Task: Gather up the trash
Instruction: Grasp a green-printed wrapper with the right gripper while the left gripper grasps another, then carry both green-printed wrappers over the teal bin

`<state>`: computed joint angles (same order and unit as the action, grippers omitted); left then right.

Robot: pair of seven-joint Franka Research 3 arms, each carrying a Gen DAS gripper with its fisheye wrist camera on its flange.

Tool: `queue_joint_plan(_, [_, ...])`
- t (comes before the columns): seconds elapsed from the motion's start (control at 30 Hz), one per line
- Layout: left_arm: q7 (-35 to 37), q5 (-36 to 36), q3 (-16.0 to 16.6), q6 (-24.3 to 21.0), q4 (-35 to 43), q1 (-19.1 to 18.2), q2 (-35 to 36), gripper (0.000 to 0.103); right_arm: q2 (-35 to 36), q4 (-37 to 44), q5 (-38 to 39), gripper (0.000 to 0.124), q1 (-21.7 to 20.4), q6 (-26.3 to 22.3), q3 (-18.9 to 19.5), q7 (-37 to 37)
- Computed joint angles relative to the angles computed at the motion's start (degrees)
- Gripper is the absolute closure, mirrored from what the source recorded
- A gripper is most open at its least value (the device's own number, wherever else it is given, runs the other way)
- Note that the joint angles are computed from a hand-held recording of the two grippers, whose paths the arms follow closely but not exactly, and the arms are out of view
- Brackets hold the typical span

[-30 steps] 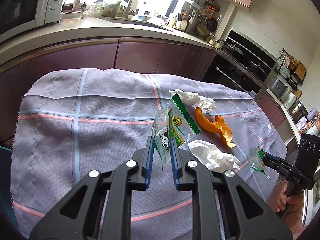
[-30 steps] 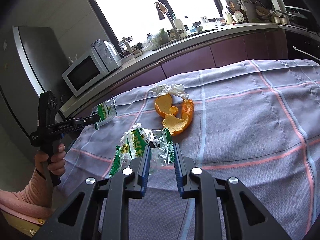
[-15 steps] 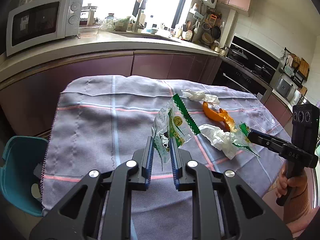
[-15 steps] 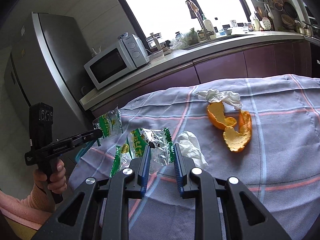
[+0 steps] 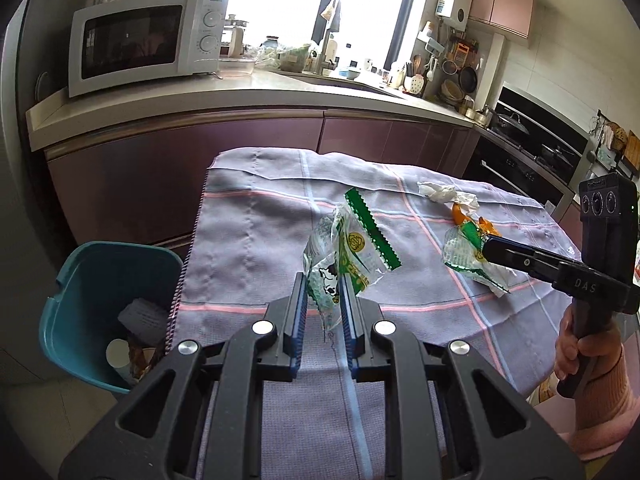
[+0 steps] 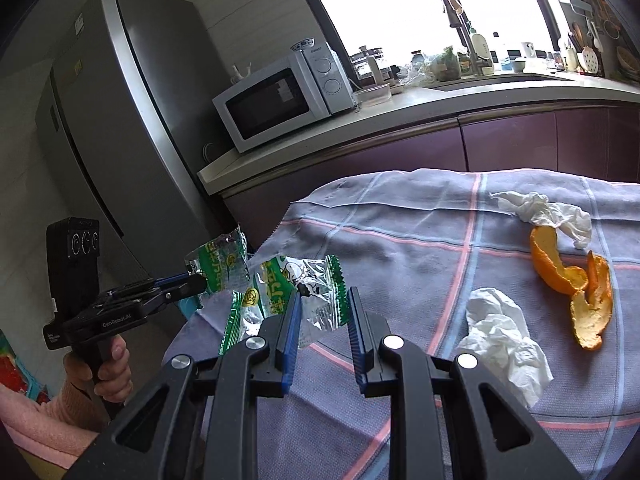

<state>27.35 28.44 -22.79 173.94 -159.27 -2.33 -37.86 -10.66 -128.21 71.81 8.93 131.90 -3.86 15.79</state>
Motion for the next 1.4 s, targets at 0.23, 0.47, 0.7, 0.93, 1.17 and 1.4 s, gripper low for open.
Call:
queue_joint_plan(0.23, [0.5,-0.6,2.3,-2.2,-2.8,-0.8,-4.1,0.086,1.5,1.7,-0.9,0.103,1.7,0.0,1.7,0.9])
queue_joint_plan(0.47, [1.2,-2.1,4.3,-4.3,-5.8,-1.6,-8.5,0.086,3.3,3.6,-1.7,0.103,3.0,-0.4,3.0,2.0])
queue_joint_plan(0.7, [2.0,-3.4,5.9,-6.9,-8.7,-2.1,-13.1,0.086,4.7,5.4,-2.7,0.103,4.4,-0.1,4.3,2.6])
queue_joint_plan(0.93, [2.7,-4.3,7.0,-9.1,-10.4,-1.9,-16.4,0.086,6.7,7.9,-4.0,0.103,5.5,-0.7,5.4,3.7])
queue_joint_plan(1.17, [3.4,-4.9,7.8,-11.0,-12.1,-1.5,-19.4,0.086,8.1,9.6,-5.2,0.103,6.6,-0.4,6.7,4.4])
queue_joint_plan(1.4, [4.1,-5.2,8.4,-11.8,-13.1,-0.9,-21.1,0.086,9.0,11.1,-5.9,0.103,7.7,0.3,7.6,4.6])
